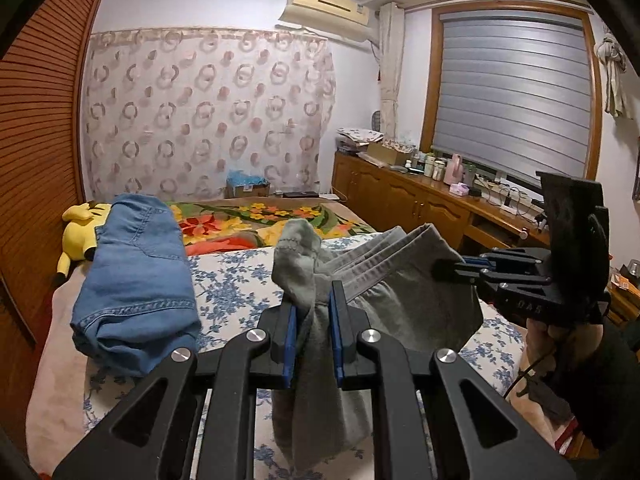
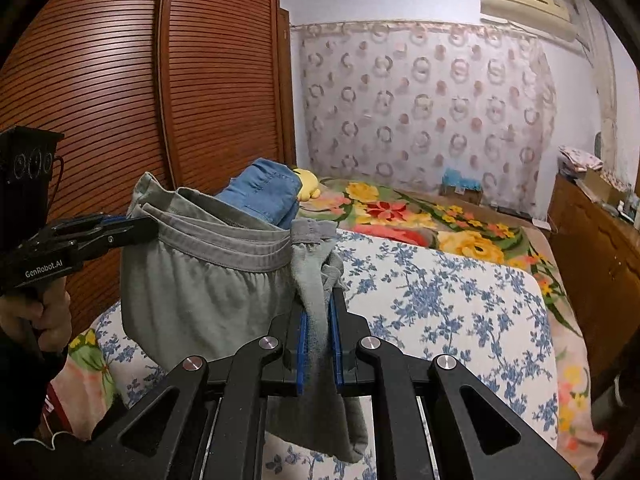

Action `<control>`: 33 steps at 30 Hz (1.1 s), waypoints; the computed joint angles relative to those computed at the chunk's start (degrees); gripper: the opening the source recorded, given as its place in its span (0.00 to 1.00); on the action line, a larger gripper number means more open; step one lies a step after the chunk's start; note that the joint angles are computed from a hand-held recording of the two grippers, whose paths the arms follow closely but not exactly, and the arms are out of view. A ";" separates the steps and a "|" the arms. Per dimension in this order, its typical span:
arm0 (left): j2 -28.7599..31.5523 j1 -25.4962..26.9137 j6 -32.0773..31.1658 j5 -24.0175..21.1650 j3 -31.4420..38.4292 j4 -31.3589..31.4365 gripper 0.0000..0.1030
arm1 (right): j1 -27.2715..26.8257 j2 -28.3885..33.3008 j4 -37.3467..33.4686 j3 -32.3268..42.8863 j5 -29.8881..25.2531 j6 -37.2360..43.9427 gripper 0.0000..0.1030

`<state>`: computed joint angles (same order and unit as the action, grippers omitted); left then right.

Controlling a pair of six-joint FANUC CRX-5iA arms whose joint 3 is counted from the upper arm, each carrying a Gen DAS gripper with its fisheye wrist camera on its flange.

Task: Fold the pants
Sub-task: 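Lift the folded grey-green pants with the left gripper while the right gripper also grips, then carry the held pants onto the blue jeans stack with both grippers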

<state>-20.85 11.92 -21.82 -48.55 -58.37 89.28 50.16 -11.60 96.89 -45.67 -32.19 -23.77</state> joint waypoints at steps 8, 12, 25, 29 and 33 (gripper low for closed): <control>3.20 1.72 -0.76 0.64 1.51 0.99 0.15 | -4.06 4.79 1.05 4.98 5.04 3.78 0.09; 5.01 1.69 -1.56 1.99 3.01 2.68 0.15 | -6.45 7.10 2.49 8.03 7.68 5.13 0.09; 12.06 -2.98 -7.12 8.95 8.03 14.08 0.15 | -15.69 14.86 10.54 17.64 18.26 7.31 0.09; 14.19 -4.59 -9.03 11.43 9.75 18.33 0.15 | -17.95 17.70 12.40 21.22 21.30 7.83 0.09; 16.30 -5.33 -10.23 12.49 11.60 21.91 0.15 | -18.06 21.15 7.26 25.69 21.59 15.57 0.09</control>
<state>-4.55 6.58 -32.05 -36.05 -46.76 111.19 32.10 9.56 104.15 -19.98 -10.60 -8.20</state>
